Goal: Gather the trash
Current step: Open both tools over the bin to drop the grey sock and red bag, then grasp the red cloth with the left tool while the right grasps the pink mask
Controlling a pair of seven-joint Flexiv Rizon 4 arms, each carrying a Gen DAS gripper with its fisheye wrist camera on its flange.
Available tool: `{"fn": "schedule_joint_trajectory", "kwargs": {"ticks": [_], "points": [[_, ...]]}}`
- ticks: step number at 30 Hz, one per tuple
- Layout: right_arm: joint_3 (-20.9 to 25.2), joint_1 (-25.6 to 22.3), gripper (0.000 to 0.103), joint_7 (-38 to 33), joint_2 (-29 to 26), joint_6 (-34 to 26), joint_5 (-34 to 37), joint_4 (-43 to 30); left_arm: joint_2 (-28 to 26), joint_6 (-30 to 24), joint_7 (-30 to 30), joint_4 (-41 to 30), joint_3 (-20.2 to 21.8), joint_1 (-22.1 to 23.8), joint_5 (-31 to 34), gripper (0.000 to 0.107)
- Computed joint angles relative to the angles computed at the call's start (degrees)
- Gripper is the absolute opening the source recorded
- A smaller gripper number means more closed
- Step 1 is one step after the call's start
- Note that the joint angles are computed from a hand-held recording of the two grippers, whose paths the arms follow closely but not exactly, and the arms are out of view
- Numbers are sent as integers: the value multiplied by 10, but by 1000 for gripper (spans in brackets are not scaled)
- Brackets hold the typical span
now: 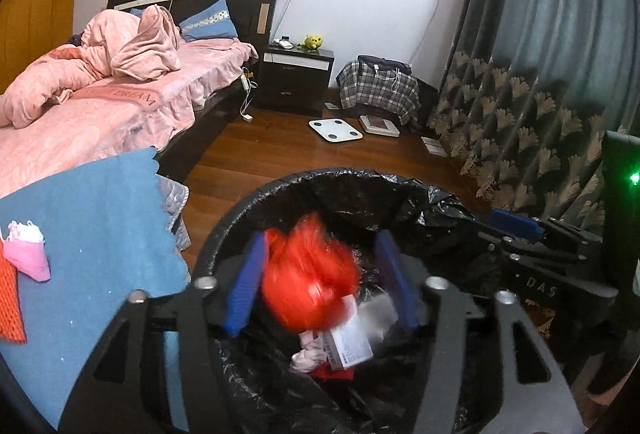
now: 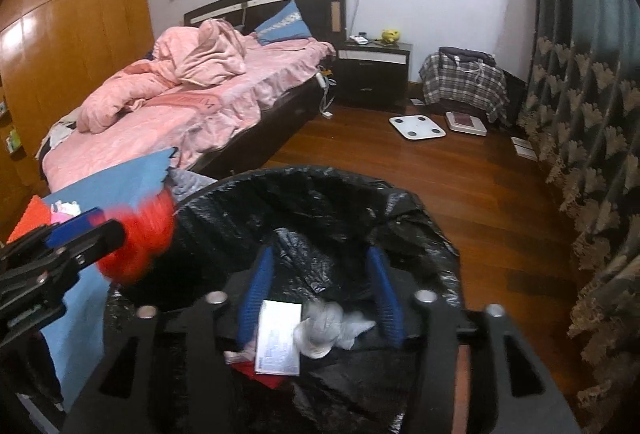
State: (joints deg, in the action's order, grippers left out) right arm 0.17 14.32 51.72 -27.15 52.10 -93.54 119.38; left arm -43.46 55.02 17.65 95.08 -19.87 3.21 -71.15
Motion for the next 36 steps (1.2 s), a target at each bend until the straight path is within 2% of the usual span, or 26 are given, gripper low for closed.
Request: {"fn": "schedule_joint_trajectory", "kwargs": {"ticks": [2, 5, 6, 13, 20, 28, 33, 36], "points": [[1, 3, 79, 1, 2, -10, 6, 2, 2, 4, 10, 3, -2, 5, -13, 76], [2, 14, 94, 6, 2, -29, 15, -2, 4, 11, 15, 2, 3, 8, -24, 81], [1, 15, 96, 9, 1, -30, 13, -4, 5, 22, 24, 2, 2, 11, -38, 84], [-4, 19, 97, 14, -19, -7, -18, -46, -6, 69, 48, -27, 14, 22, -97, 88], [-19, 43, 97, -34, -83, 34, -14, -151, -38, 118, 27, -74, 25, 46, -101, 88], [-60, 88, 97, -138, -184, 105, 46, -305, -104, 186, -39, -159, 18, 91, -42, 88], [-80, 114, 97, -239, -260, 123, 129, -412, -156, 205, -121, -234, 26, 108, 29, 88], [-83, 121, 97, -307, -307, 128, 188, -479, -191, 195, -188, -289, 47, 107, 84, 88]]}}
